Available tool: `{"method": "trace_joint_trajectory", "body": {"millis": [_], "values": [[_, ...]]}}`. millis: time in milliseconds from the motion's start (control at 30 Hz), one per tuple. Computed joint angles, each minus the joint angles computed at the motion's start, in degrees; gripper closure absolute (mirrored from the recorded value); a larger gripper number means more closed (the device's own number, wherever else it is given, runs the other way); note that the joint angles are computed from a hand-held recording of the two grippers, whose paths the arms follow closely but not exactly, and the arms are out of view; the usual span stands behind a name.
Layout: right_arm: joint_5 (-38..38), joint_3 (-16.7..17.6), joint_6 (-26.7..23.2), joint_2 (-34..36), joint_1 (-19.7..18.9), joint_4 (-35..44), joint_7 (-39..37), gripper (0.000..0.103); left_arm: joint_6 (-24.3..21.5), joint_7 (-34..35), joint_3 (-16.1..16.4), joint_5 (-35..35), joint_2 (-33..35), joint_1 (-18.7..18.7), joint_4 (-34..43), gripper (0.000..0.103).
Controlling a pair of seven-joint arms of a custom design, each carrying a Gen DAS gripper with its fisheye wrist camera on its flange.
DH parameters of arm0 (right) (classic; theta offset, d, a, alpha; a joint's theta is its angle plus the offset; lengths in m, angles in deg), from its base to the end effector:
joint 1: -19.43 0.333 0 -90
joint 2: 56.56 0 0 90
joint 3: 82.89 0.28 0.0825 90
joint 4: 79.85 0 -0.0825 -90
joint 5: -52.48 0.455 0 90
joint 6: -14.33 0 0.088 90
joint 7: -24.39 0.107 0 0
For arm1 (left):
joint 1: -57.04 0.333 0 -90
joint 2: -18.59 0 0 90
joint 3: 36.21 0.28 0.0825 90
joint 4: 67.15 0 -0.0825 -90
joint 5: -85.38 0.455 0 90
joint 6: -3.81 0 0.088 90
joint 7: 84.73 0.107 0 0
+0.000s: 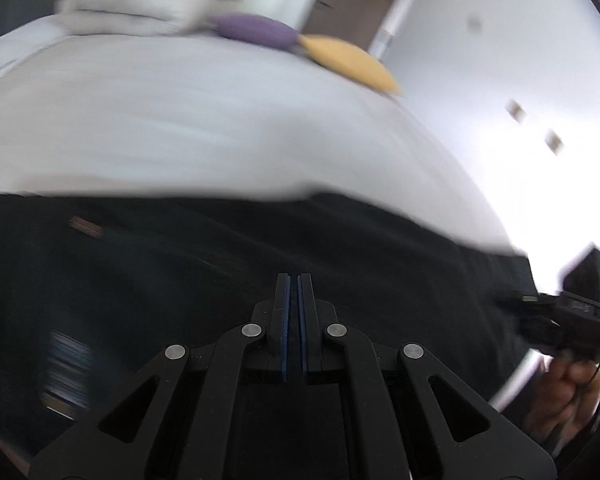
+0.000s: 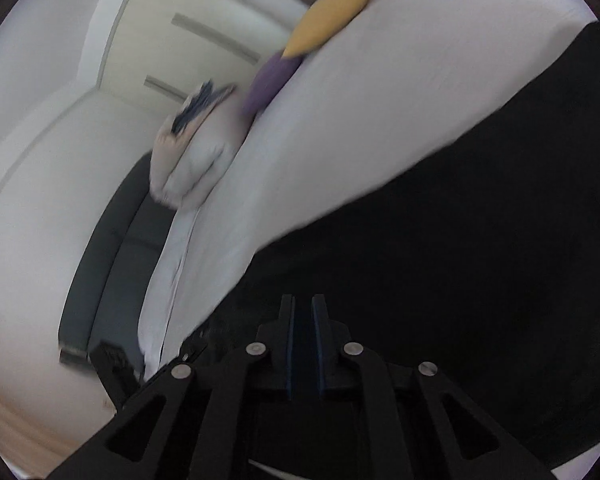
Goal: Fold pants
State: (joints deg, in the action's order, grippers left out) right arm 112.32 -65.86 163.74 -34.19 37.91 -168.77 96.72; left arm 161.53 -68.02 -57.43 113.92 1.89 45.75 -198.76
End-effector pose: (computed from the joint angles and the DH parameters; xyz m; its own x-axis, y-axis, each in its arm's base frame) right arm 0.6506 0.4065 0.4416 0.2706 -0.5682 -0.7771 -0.9105 0.1111 -0.3983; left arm 0.4789 -0.3357 0.4712 0.1408 -0.9281 0.3447 -0.6830 -0.3431 -0.6449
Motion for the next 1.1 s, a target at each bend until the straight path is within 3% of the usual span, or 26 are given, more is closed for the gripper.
{"method": "trace_joint_trajectory", "body": {"millis": [33,100,133,233,333,500,533,600,733,767,800,833,867,933,1033,1100], "values": [[-2.23,0.09,-1.34,0.95,1.23,0.49,0.62,0.092,-2.51,1.31,0.17,0.79,2.74,-1.77,2.28,0.100],[-7.91,0.80,-2.85,4.21,2.16,2.60,4.15,0.094,-6.10,4.15,-1.71,0.08,6.74,-1.61,5.22,0.100],[-6.59,0.03,-2.56,3.76,2.73,1.36,3.48,0.103,-4.09,1.00,-0.57,3.02,6.10,-2.67,3.72,0.100],[0.17,2.02,1.45,1.31,-0.09,-3.22,-2.00,0.103,3.58,-1.29,0.86,0.54,1.69,-2.48,-2.95,0.100],[8.52,2.21,5.41,-2.11,-2.56,-8.51,-5.23,0.103,7.29,-1.59,1.33,-1.33,-0.29,-2.15,-5.86,0.100],[16.51,-1.44,12.60,-7.57,-3.99,-14.91,-9.81,0.103,9.93,-0.66,-0.65,-2.58,-2.16,0.15,-8.32,0.100],[18.15,-2.22,14.10,-8.32,-4.12,-15.76,-10.12,0.103,8.54,-2.55,-0.26,-3.38,-3.59,-0.44,-9.66,0.100],[21.26,-3.73,16.48,-9.89,-4.41,-17.50,-10.10,0.103,11.24,-0.42,-2.13,-3.70,-2.93,1.74,-9.48,0.100],[25.30,-6.74,22.17,-14.56,-4.46,-22.10,-9.46,0.103,10.27,2.66,-0.64,-8.57,-7.78,-1.23,-12.98,0.100],[22.23,-7.71,24.06,-16.18,-3.98,-23.83,-6.38,0.103,8.79,3.33,-1.12,-9.16,-6.96,-0.89,-11.33,0.100],[18.81,-8.58,25.52,-17.64,-3.70,-25.32,-3.17,0.099,5.86,3.01,-2.02,-9.10,-8.08,-0.63,-11.00,0.100],[16.02,-9.64,27.00,-19.73,-3.15,-27.45,-0.29,0.085,2.60,2.33,-3.45,-8.17,-9.40,0.09,-10.53,0.100],[17.25,-10.06,27.10,-21.85,-3.37,-28.96,-0.70,0.079,0.16,1.95,-4.38,-7.57,-10.66,0.50,-10.27,0.100],[25.55,-11.87,25.64,-25.96,-3.02,-31.24,-7.29,0.053,-1.26,-0.51,-5.47,-6.24,-12.28,0.96,-10.23,0.100],[21.03,-13.31,24.35,-29.37,-1.57,-34.75,-2.39,0.051,0.70,-2.72,-5.25,-5.61,-10.82,1.40,-8.20,0.100],[22.56,-15.00,20.52,-29.51,-0.95,-35.40,-0.41,0.051,1.90,-2.41,-5.04,-4.92,-6.97,1.28,-5.01,0.100]]}}
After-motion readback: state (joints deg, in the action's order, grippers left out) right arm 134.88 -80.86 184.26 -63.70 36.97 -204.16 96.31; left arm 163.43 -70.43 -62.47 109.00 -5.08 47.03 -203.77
